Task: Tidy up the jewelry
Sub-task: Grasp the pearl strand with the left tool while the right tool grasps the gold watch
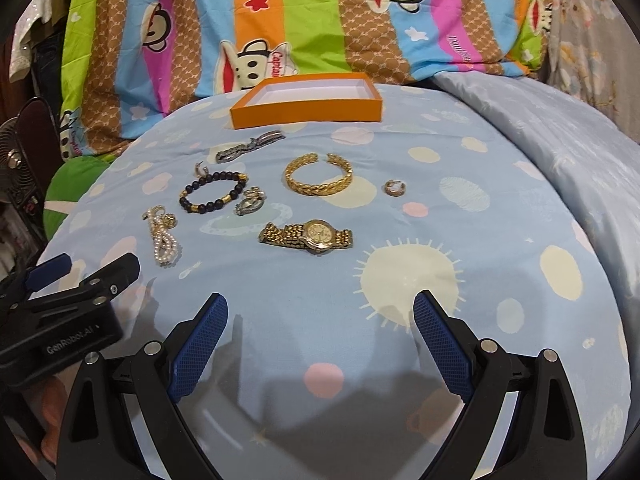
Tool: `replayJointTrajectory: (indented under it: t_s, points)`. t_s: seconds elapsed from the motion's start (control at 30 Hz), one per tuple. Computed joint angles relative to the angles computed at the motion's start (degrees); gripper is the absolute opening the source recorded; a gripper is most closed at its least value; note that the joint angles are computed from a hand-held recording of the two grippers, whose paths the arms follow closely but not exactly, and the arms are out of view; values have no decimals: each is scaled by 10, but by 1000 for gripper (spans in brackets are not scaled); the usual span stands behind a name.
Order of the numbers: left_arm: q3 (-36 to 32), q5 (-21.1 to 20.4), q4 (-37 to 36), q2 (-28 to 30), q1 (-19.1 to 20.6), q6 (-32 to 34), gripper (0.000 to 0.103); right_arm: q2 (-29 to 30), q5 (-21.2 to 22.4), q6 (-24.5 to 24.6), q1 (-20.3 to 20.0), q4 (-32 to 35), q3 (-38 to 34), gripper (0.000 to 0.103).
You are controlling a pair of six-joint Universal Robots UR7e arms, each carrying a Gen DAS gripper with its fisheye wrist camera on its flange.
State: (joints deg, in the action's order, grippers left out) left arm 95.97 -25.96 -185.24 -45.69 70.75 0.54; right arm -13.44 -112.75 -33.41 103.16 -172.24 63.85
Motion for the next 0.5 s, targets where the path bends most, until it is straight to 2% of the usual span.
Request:
replayJointTrajectory:
  t_s: [0.23, 0.4, 0.47, 0.5]
  points:
    - [35, -42, 56, -55, 17, -61, 97, 38, 23, -58, -1, 92, -99, 92]
    - [34, -51, 51, -60, 17, -40, 97, 66, 34, -59, -4, 184, -175, 92]
    - [30, -59, 57, -60, 15, -34, 97, 74, 33, -58, -4, 204, -194, 87]
    - [25, -61, 64, -58, 15, -34, 97, 75, 35, -56, -5, 214, -198, 79]
